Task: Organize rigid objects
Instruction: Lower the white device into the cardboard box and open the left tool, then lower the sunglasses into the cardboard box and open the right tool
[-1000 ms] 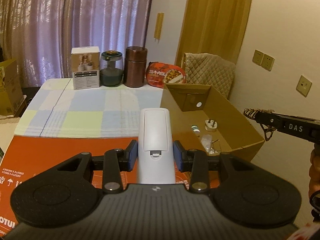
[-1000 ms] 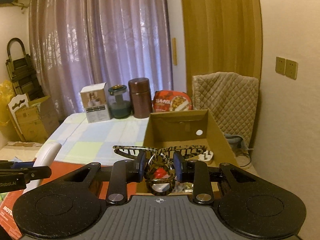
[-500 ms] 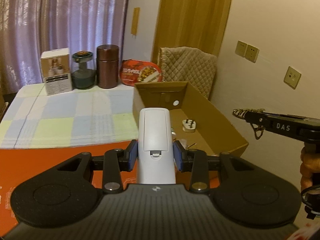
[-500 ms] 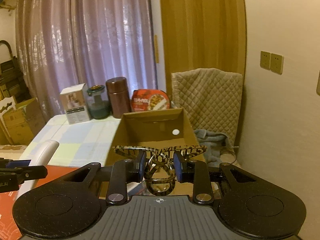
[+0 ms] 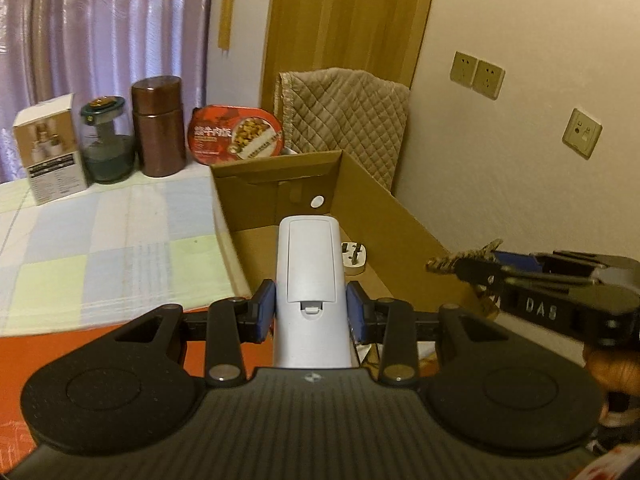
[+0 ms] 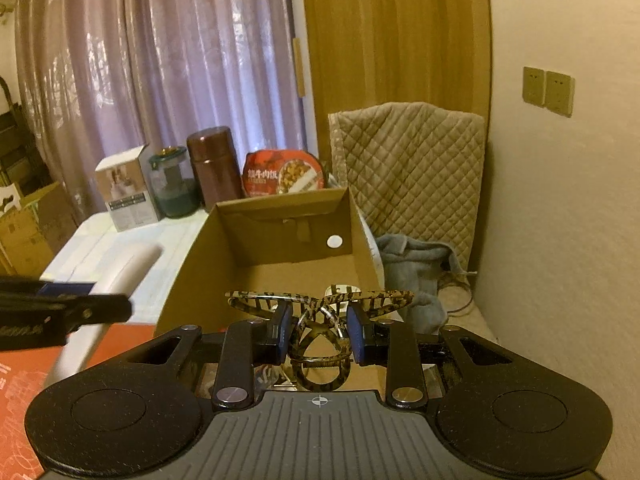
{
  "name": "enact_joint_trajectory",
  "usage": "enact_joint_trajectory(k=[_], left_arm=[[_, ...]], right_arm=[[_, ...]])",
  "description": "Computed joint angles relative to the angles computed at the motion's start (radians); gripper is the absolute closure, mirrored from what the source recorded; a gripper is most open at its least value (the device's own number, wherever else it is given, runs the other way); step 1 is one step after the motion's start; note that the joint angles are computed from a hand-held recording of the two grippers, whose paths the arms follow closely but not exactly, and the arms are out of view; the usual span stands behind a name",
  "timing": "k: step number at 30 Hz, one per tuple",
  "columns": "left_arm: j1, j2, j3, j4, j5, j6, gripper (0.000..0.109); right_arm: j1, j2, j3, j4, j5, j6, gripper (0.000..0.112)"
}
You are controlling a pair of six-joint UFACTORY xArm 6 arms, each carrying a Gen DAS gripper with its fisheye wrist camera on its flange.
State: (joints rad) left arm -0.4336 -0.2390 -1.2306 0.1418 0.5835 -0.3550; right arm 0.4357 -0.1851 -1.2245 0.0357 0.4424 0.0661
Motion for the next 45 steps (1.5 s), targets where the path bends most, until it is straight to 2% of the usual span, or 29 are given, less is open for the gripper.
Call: enact_joint_trajectory(k=[7,16,20,32,45], left_arm=[[0.018,0.126,-0.088,-0.083,-0.004,0.058,0.076],[0.019,0.184,-0.117,-0.101,-0.029,0.071,0.076],[0.025,0.172,-0.101,-0.079,-0.054,0.043,0.071],[0.041,0.081,-0.025,-0.044,-0.038,0.003,0.071],[0.039,0.060,-0.004,-0.039,-0.022,0.004,0.071]], right_arm=[[-0.006,0.059,-0.029,0.018,0.003,-0.034,0.086],[-0.014,0.077,-0.022,0.031,0.000,-0.041,0.086],[-0.012,0.078,-0.023,0.036,0.005,-0.045,0.086],[-0.002,0.070,-0.019,0.034,0.023,-0.029,0.086],[0.006,0.089,-0.025,0.020,0.037,-0.010,0.086]])
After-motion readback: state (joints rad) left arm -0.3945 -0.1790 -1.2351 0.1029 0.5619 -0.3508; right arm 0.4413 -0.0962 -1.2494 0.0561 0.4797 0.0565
